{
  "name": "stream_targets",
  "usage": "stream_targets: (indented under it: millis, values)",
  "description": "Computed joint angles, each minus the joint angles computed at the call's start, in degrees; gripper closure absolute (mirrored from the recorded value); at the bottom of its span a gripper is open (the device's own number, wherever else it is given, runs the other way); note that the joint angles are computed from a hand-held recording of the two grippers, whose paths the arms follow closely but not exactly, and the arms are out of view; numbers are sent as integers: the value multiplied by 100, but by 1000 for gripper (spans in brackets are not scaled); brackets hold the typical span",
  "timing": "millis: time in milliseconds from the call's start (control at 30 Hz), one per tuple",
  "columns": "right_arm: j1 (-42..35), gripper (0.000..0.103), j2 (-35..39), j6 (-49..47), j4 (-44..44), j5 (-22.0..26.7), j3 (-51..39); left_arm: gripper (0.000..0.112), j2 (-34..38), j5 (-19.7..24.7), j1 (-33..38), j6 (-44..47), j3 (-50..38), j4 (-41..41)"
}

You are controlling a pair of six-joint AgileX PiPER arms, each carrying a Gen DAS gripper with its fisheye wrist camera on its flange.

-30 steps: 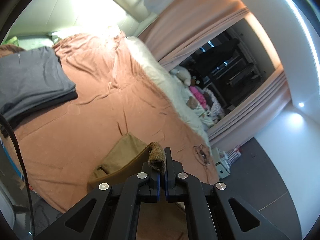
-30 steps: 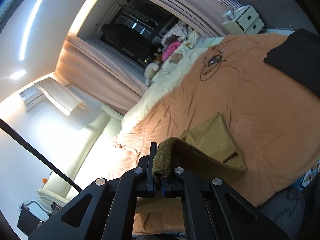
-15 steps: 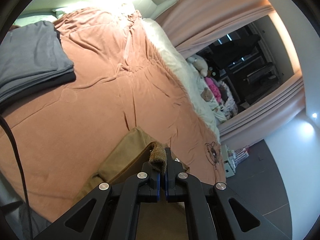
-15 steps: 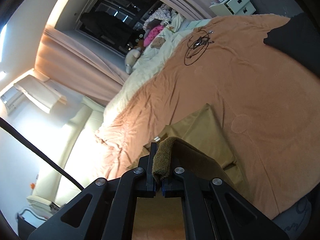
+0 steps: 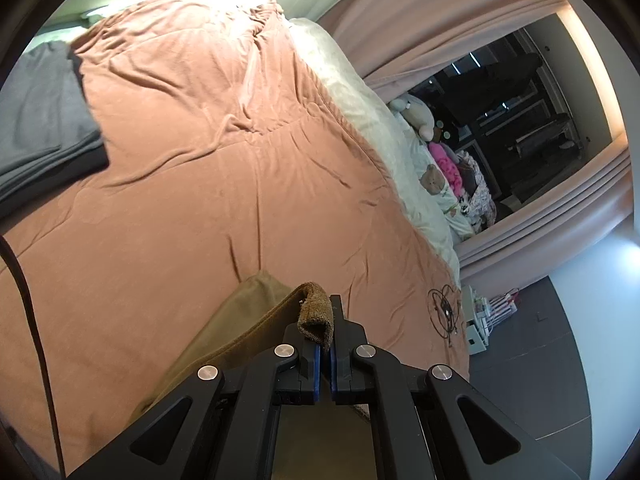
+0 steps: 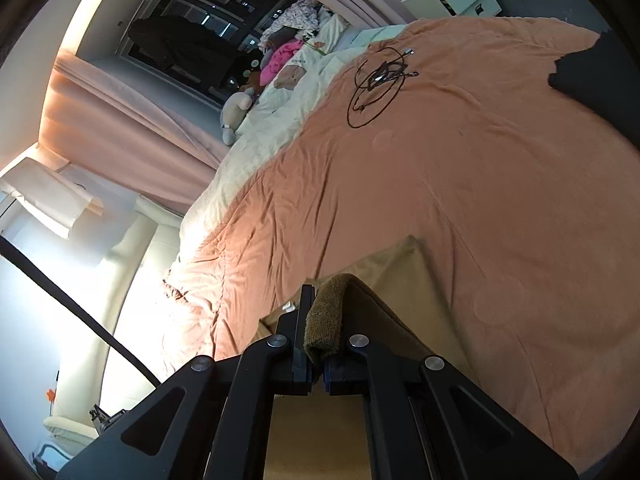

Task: Fold small clothes
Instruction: 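Lift the hem with both grippers and carry it over toward the collar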

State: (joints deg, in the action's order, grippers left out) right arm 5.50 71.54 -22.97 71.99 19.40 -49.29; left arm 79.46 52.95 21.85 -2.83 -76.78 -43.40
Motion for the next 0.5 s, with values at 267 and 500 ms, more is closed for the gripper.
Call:
stream_targets:
  millis: [267, 500]
  values:
    - [-72, 103, 1070, 290, -267, 153, -904, 110, 1123, -186, -618, -626, -955, 734]
    - [-9, 103, 1859, 1386, -1269, 273, -1704, 110, 1917, -309, -864, -840, -1362, 1052]
